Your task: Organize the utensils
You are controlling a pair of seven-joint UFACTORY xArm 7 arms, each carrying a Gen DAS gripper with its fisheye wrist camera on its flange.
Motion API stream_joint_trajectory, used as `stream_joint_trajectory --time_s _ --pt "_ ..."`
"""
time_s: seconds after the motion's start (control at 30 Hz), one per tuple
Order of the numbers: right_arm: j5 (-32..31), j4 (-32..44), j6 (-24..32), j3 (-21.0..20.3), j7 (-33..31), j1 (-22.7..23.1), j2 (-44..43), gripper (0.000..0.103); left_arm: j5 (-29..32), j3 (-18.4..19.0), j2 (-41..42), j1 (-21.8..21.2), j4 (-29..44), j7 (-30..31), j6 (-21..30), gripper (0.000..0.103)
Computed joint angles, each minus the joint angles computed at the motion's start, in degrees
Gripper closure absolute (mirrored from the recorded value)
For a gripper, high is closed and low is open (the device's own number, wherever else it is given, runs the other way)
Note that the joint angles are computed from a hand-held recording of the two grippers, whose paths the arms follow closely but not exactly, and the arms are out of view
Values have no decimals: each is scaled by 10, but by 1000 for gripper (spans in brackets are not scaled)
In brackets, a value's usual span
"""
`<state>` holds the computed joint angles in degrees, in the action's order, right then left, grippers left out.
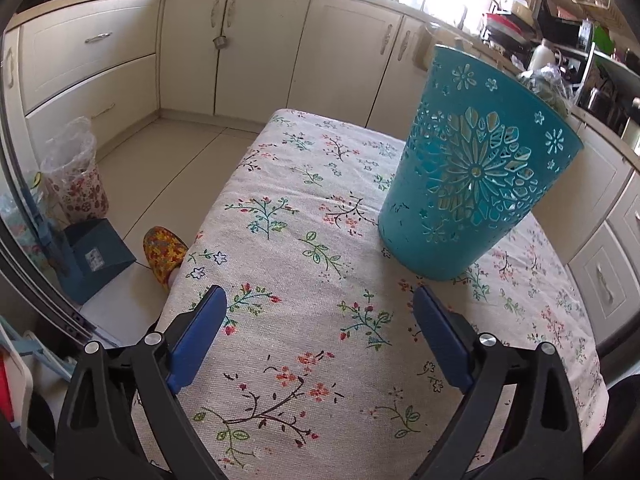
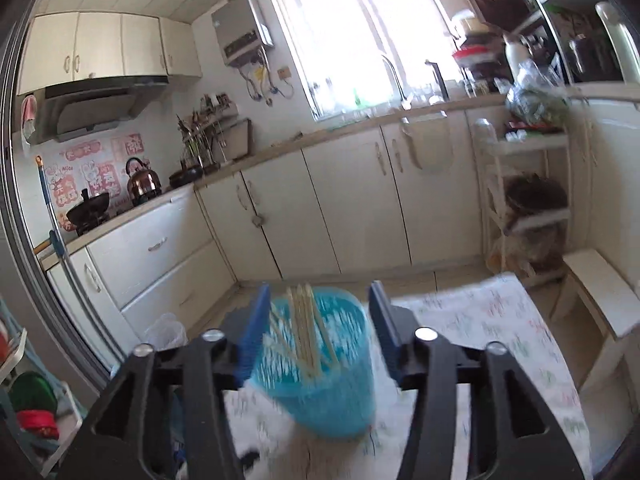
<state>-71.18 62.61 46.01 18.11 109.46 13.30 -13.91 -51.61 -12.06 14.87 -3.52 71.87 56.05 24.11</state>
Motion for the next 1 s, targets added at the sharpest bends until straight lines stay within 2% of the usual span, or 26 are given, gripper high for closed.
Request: stream_joint_trajectory --time_s 0.07,0.13,0.17,0.23,0.33,0.43,0.57,0.63,0.77,0.83,0.93,1.0 --pt "64 -33 33 12 -5 19 -25 24 46 12 -15 -13 -12 -26 -12 13" --pt "129 -64 53 24 1 33 -46 20 49 12 -40 -9 -28 -19 -15 12" --pt "157 -75 58 28 3 38 -51 17 34 11 -62 -4 -40 -4 -10 8" --pt "210 -87 69 36 -1 46 -56 14 7 19 -110 -4 -66 30 4 8" --pt "253 -77 101 51 -19 51 -64 12 17 44 -170 -19 -95 32 23 8" --pt "239 -40 157 80 -28 45 -72 7 34 79 -230 -27 -105 13 98 8" --pt "219 6 204 114 -41 48 -83 7 91 114 -292 -34 -113 -34 157 8" --pt "211 34 235 138 -42 50 -81 7 112 135 -334 -40 -127 -30 188 8" --pt "206 65 287 183 -9 64 -65 7 113 172 -429 -58 -202 -15 171 8" --pt "206 72 310 202 22 78 -50 7 135 178 -474 -57 -241 -25 159 8" --pt "196 91 357 224 51 101 -22 7 175 193 -516 -60 -268 -41 181 8" --pt "181 114 398 244 55 117 9 7 191 199 -535 -65 -281 -46 178 8"
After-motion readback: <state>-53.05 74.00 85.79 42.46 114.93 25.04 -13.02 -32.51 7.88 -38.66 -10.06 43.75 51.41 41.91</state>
